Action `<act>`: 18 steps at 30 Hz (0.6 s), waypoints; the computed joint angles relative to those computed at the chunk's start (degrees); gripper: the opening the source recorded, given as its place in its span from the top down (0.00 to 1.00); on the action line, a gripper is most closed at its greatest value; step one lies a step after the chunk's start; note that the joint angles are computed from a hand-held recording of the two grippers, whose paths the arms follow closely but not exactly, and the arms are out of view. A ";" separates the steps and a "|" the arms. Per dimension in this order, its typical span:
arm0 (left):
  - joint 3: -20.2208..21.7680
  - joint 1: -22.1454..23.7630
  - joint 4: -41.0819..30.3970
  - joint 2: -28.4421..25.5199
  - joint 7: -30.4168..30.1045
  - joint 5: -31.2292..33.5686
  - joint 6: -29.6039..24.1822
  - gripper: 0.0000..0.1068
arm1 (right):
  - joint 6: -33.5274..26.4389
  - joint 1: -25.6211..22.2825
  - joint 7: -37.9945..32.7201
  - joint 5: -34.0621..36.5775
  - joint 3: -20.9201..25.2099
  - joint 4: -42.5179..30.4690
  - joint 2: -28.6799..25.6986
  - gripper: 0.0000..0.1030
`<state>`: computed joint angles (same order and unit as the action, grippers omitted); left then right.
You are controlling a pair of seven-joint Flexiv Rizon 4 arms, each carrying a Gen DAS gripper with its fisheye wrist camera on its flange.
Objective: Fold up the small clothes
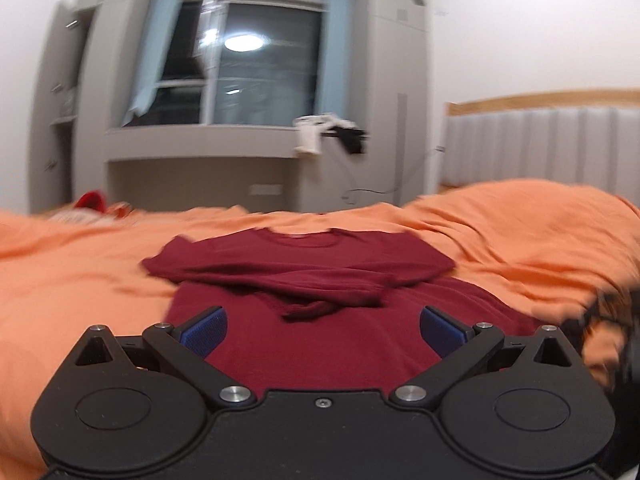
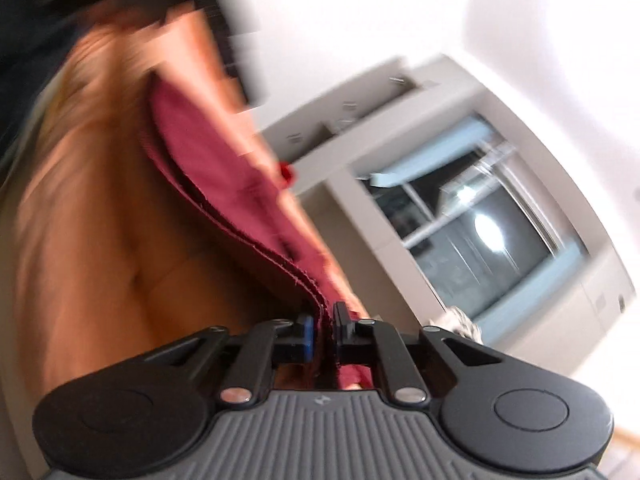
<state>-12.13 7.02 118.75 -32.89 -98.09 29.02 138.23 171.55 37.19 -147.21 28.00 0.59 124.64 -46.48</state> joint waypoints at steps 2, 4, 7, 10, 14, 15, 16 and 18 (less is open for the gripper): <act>0.60 -1.16 -0.55 -0.53 2.67 1.67 0.38 0.04 | -0.70 -1.18 2.83 0.73 1.01 -1.03 1.12 0.93; 2.02 -3.53 -0.57 -0.96 6.65 0.93 0.41 0.04 | -1.93 -2.09 5.59 1.07 1.72 -1.58 2.12 0.93; 5.31 -9.13 0.15 -1.84 15.05 -4.71 -0.21 0.04 | -2.38 -2.57 7.91 0.86 1.70 -1.51 2.84 0.94; 11.28 -18.66 1.51 -3.89 26.81 -18.89 2.78 0.04 | -1.88 -2.52 8.60 0.65 1.26 -1.10 3.10 0.94; 13.38 -23.95 2.00 -5.66 35.87 -29.82 4.59 0.05 | -2.01 -3.26 9.81 0.33 1.05 0.29 4.61 0.94; 13.54 -24.90 2.14 -5.95 37.55 -32.47 4.78 0.08 | -2.18 -3.31 9.94 0.48 0.96 0.14 4.72 0.94; 13.70 -25.82 2.43 -6.08 39.17 -35.16 4.98 0.12 | -2.06 -2.86 9.78 1.28 1.11 0.42 5.12 0.94; 14.08 -27.75 2.83 -6.48 42.20 -41.40 5.77 0.17 | -2.04 -2.72 9.90 1.65 1.08 -0.05 4.93 0.94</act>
